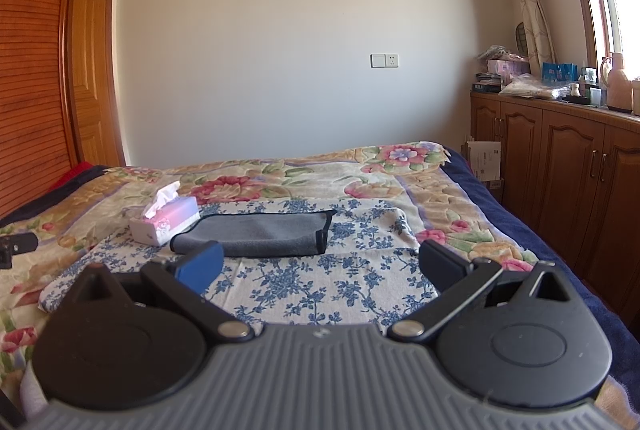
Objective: Fold towel
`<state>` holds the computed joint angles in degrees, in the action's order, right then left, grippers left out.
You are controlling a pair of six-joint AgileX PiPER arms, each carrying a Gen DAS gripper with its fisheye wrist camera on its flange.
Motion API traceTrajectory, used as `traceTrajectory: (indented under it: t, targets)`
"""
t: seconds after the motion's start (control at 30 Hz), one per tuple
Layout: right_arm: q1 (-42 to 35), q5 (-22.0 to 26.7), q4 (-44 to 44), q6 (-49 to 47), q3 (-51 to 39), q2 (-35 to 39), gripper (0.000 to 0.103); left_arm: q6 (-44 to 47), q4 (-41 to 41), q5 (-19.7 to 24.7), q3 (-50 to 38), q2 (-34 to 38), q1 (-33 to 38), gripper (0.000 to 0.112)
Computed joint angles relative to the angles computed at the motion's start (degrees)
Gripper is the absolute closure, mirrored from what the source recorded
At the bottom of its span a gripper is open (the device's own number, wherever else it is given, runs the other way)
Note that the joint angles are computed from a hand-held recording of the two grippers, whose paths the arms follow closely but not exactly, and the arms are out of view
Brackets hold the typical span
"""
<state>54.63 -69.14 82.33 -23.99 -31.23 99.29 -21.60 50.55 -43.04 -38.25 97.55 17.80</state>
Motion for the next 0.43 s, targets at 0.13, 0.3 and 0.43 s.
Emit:
traceTrajectory:
  t: [0.13,0.3,0.43]
  targets:
    - [-0.05,0.05,-0.07,-0.03,0.04,-0.06,0.000,-0.20,0.43,-0.01,-0.23,0.15,0.25,0.009]
    - [-0.10,0.08,-0.05,-0.10,-0.04,-0.05,0.000,-0.49,1.01,0.00,-0.65,0.39,0.59,0.009]
    - [-0.03,0.01,-0.03,0.02,-0.06,0.08,0.000,-0.58,1.33,-0.16,-0.94,0.66,0.86,0.009]
